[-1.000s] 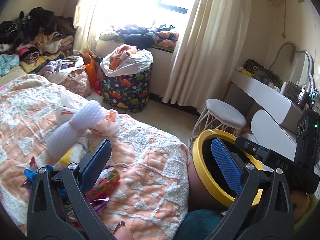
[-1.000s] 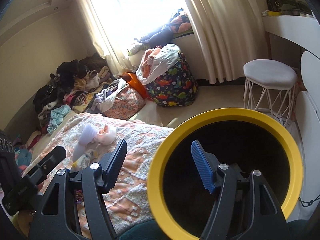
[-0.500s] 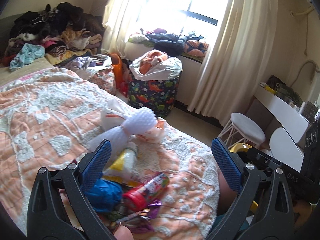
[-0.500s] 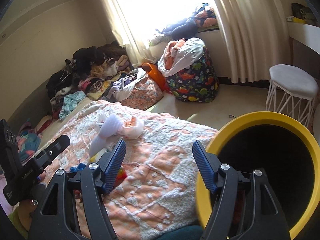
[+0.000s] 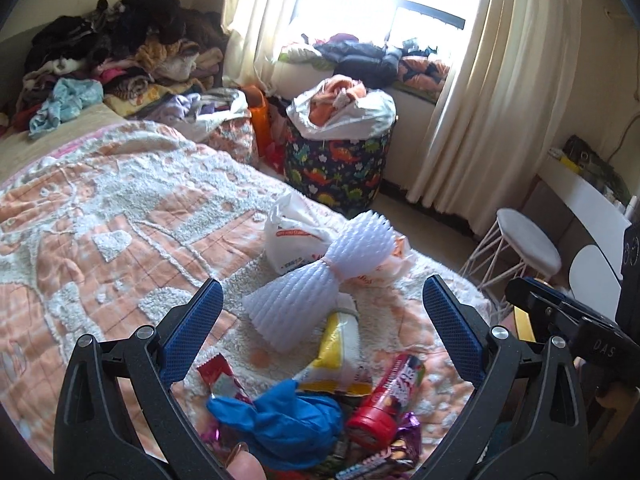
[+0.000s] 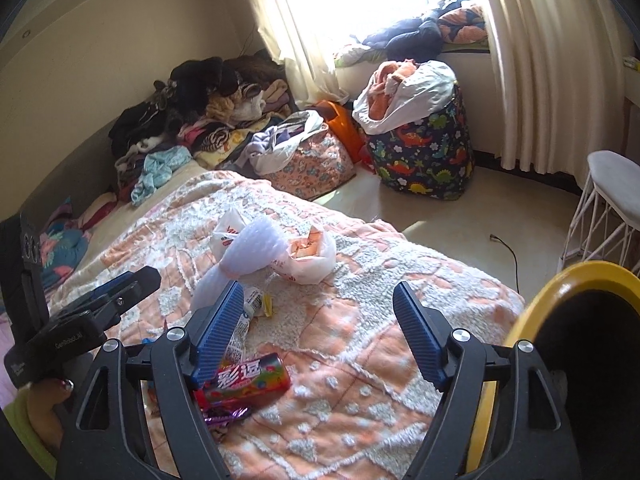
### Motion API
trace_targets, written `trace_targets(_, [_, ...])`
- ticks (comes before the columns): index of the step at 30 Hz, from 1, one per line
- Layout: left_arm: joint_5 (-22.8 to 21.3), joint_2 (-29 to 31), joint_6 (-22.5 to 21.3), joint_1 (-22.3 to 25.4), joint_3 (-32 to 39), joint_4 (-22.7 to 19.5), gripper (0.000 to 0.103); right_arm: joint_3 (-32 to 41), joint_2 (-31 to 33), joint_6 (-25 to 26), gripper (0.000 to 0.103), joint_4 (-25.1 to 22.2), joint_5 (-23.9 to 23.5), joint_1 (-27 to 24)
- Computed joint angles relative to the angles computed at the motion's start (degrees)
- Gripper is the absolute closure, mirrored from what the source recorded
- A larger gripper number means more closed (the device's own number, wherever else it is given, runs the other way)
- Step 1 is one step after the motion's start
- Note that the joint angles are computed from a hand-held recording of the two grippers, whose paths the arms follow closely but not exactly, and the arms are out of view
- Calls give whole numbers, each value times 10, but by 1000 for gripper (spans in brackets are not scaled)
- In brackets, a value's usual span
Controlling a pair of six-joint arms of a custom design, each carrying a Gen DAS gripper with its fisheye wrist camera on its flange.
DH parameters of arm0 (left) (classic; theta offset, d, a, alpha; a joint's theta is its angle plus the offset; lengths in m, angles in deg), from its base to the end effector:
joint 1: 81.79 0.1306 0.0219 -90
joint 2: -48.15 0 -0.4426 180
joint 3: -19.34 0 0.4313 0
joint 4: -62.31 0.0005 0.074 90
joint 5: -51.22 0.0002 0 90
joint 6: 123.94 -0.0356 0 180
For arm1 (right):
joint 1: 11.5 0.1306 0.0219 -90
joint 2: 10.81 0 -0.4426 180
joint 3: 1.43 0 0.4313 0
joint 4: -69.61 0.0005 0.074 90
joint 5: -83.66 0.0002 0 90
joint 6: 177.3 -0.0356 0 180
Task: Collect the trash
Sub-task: 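Grasp the white foam net bundle with the left tool while the right tool grasps the white plastic bag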
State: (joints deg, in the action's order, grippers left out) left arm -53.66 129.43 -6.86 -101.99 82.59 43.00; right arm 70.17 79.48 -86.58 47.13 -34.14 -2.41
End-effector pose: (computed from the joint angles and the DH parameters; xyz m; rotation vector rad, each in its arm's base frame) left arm 0.4262 -0.1476 0.3687 -0.2737 2.1855 -0.1732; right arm 0.5030 0.0968 0.3654 -0.4447 2.2228 0.6306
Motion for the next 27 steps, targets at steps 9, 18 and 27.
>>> trace_targets(9, [89, 54, -25, 43, 33, -41, 31, 66, 88, 11, 26, -36, 33, 35])
trace_targets(18, [140, 94, -32, 60, 55, -55, 38, 113, 144, 22, 26, -53, 58, 55])
trace_targets(27, [151, 106, -33, 63, 57, -57, 49, 123, 156, 58, 66, -44, 37, 61])
